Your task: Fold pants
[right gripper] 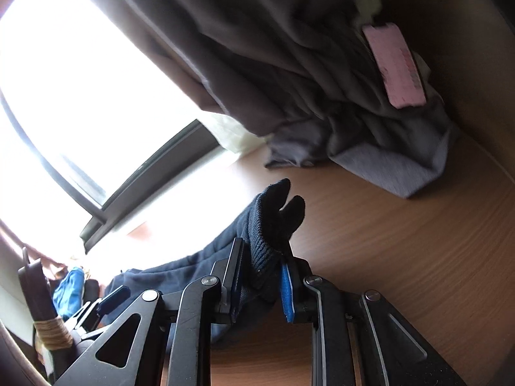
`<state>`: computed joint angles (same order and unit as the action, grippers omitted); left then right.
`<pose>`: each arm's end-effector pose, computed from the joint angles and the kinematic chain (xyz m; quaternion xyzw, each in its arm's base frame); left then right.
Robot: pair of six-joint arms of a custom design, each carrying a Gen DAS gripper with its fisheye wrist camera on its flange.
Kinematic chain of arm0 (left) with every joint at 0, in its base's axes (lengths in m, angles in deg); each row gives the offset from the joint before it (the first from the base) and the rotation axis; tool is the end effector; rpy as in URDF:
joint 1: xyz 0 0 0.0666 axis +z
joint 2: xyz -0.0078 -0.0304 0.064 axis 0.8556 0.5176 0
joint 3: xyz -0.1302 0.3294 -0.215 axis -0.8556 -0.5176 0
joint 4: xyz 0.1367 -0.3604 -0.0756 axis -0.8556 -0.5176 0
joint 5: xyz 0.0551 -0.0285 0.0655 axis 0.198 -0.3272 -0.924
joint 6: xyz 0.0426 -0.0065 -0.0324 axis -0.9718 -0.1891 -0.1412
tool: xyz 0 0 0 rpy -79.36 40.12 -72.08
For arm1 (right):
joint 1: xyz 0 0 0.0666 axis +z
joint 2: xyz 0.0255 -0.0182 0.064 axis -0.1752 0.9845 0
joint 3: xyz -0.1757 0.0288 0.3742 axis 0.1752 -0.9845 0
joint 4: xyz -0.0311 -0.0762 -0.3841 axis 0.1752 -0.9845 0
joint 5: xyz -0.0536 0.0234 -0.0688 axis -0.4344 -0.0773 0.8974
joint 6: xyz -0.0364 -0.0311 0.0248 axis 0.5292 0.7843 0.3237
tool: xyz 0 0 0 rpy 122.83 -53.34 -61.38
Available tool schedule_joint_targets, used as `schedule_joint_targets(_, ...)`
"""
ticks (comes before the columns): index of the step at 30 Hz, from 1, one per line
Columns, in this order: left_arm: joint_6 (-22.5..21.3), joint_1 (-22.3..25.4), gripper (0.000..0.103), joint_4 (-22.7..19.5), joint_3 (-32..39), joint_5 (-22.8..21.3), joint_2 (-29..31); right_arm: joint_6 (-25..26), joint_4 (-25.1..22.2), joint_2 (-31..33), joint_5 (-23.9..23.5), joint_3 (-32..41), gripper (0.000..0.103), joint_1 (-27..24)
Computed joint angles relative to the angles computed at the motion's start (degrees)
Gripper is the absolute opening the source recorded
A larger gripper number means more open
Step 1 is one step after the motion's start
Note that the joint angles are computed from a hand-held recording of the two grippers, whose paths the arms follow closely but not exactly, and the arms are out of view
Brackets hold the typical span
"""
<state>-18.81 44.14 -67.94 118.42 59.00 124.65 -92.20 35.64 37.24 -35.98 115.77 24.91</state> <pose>0.4655 -0.1165 0.3381 0.0156 0.9417 0.0065 0.3359 0.4667 0.3211 0.3407 0.0781 0.9004 0.2213 0.3664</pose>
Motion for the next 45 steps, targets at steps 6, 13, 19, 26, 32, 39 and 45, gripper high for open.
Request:
schedule_joint_targets(6,-1.3,3.7,0.078,-1.7,-1.1,-1.6,-4.6,5.1,-2.8,1.0,2.8,5.7,0.021,3.2)
schedule_joint_targets(13,-4.4,10.5,0.078,-1.8,-2.2,0.5,-9.0,10.0,-6.0,4.2,6.0,13.6,0.021,8.0)
schedule_joint_targets(19,-7.2,16.8,0.08,-1.1,-3.4,3.8,-11.8,13.1,-8.4,8.2,8.1,21.5,0.02,12.0)
schedule_joint_targets(26,-11.6,24.7,0.08,-1.7,-4.0,7.7,-12.3,15.6,-14.4,15.6,10.5,33.6,0.02,16.1)
schedule_joint_targets(32,-15.4,30.3,0.08,-2.3,-4.3,10.6,-11.1,17.2,-21.2,23.4,10.9,44.4,0.02,18.8)
schedule_joint_targets(39,-18.1,35.0,0.08,-2.6,-4.3,13.6,-8.3,18.4,-29.0,32.2,11.1,56.6,0.02,21.0)
schedule_joint_targets(45,-19.6,37.7,0.08,-2.3,-4.1,16.3,-5.6,21.3,-37.4,40.8,11.1,70.5,0.02,22.4)
